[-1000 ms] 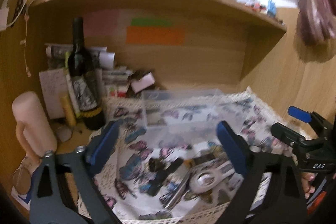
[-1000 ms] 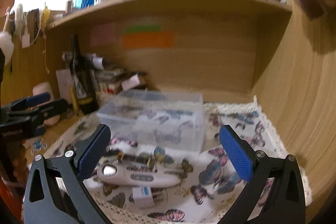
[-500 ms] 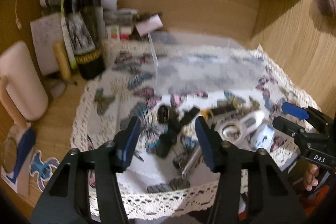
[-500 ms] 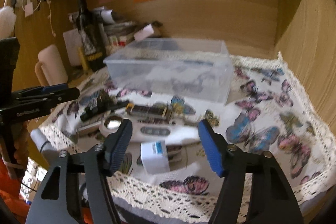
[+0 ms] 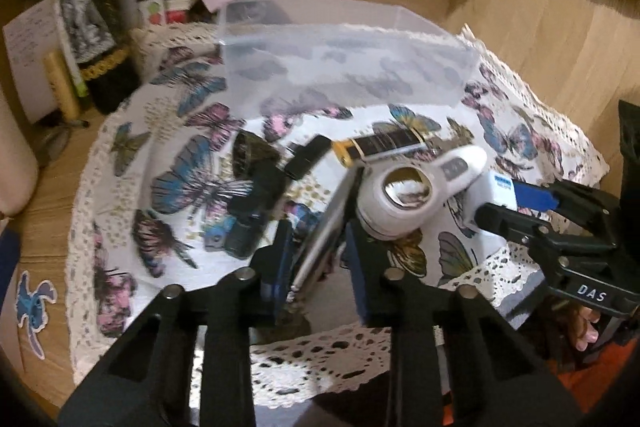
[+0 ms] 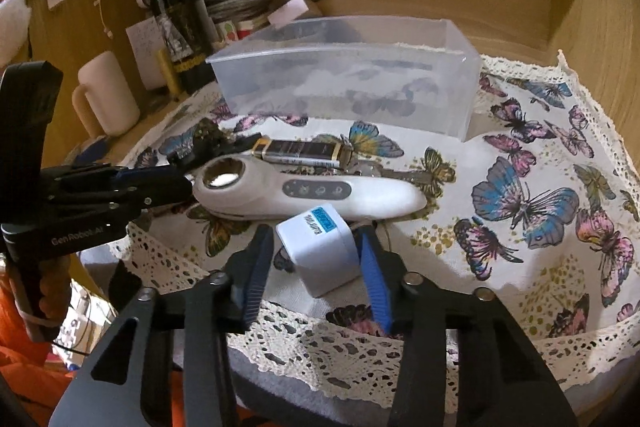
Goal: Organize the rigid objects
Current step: 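Grasp the silver metal rod with the left tool while the right tool grasps the white plug adapter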
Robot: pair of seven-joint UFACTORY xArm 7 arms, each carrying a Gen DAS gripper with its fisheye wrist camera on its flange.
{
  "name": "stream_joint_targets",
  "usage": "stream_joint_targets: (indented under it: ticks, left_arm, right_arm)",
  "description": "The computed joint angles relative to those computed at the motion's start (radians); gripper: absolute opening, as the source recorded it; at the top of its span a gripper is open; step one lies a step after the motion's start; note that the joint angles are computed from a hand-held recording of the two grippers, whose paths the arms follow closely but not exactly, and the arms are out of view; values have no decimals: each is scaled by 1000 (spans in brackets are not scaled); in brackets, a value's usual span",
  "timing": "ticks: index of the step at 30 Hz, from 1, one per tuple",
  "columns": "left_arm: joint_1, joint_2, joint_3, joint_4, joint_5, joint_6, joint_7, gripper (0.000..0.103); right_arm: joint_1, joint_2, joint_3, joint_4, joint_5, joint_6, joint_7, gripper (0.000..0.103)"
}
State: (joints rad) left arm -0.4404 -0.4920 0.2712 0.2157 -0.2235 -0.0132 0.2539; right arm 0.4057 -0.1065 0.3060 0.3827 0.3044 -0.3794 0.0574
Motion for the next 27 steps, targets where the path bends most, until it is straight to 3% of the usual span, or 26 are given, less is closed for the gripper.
stream_joint_targets:
  ticks: [5,9,14,23,27]
  left_arm:
    - [-8,81,-18,33,21,-23,6,20]
    - [-1,125,-37,51,46,-54,6,17]
    - [-5,133,-33,56,65,-60,-12,15]
    - [85,21,-106,8,91,-53,-70,15]
    - [85,-28,-94,9,103,-44,-80,15]
  right_arm:
    - [23,6,-85,-10,-177,-14,141,37]
    - [6,10,-58,-13,-154,-30,121,34]
    - [5,4,-80,-18,-205,-46,173,29]
    - [-14,-41,-72,-37,-190,-81,169,28]
    - [-31,-63,-40,-40,-136,-96,131,28]
